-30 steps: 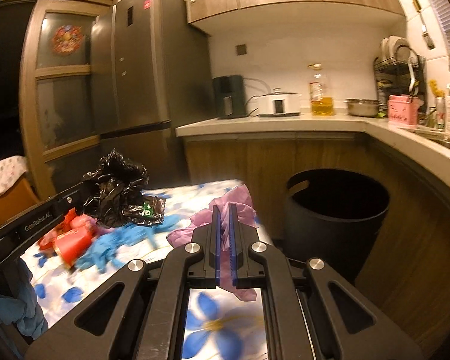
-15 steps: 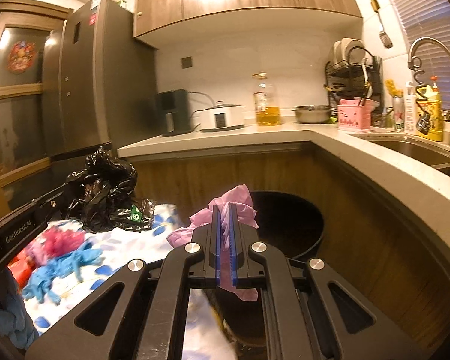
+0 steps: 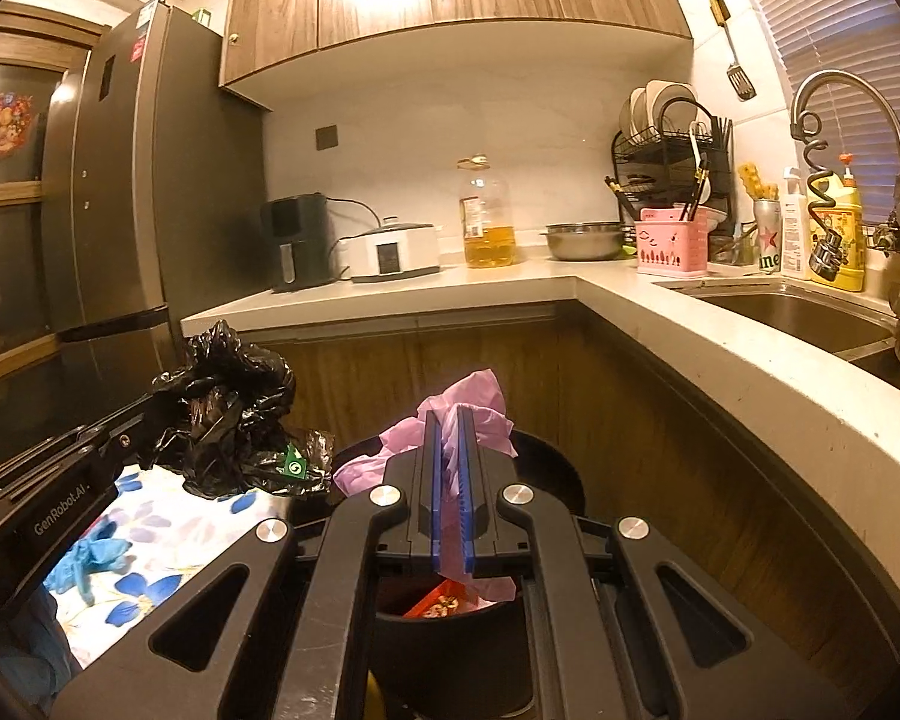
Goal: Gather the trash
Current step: 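Carry both bags to the black bin and open both tools over it, then move both open tools back toward the remaining items on the table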
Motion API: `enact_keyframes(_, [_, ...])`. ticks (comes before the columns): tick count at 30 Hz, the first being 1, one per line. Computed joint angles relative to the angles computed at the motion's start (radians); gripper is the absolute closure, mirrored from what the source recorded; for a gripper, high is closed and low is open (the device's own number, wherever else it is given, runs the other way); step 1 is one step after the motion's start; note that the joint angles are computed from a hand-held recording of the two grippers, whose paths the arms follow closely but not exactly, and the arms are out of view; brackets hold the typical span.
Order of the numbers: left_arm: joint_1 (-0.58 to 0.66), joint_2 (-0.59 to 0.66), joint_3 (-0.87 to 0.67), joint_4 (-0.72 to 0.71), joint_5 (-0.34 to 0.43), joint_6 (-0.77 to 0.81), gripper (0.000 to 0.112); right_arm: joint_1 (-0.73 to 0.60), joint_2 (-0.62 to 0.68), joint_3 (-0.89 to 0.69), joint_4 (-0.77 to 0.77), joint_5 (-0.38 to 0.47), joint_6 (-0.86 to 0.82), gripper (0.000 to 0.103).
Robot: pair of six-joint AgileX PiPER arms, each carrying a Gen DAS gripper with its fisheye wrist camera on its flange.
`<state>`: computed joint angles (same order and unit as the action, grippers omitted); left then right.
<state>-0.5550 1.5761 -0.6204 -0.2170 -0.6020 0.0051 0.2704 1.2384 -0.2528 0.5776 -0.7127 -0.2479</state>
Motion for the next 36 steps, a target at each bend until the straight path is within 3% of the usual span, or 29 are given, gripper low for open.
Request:
enact_keyframes(13, [-0.012, 0.129, -0.123, 0.045, 0.024, -0.025, 0.111, -0.092, 0.123, -0.049, -0.177, -0.044, 0.132, 0.097])
enact_keyframes(16, [0.010, 0.152, -0.147, 0.146, 0.039, -0.107, 0.110, -0.124, 0.140, -0.064, -0.226, -0.034, 0.163, 0.097])
enact_keyframes(21, [0.023, 0.180, -0.169, 0.197, 0.041, -0.131, 0.110, -0.154, 0.162, -0.076, -0.275, -0.041, 0.207, 0.096])
enact_keyframes(24, [0.022, 0.193, -0.177, 0.177, 0.039, -0.121, 0.109, -0.171, 0.174, -0.080, -0.292, -0.037, 0.227, 0.092])
enact_keyframes(26, [0.040, 0.201, -0.188, 0.234, 0.056, -0.174, 0.107, -0.184, 0.178, -0.078, -0.312, -0.042, 0.245, 0.081])
enact_keyframes(28, [0.041, 0.207, -0.190, 0.227, 0.054, -0.166, 0.103, -0.189, 0.177, -0.076, -0.311, -0.049, 0.247, 0.077])
enact_keyframes(34, [0.053, 0.209, -0.174, 0.232, 0.039, -0.188, 0.066, -0.193, 0.157, -0.064, -0.299, -0.028, 0.253, 0.069])
enact_keyframes(36, [0.056, 0.204, -0.163, 0.225, 0.027, -0.181, 0.059, -0.192, 0.147, -0.059, -0.295, -0.018, 0.256, 0.067])
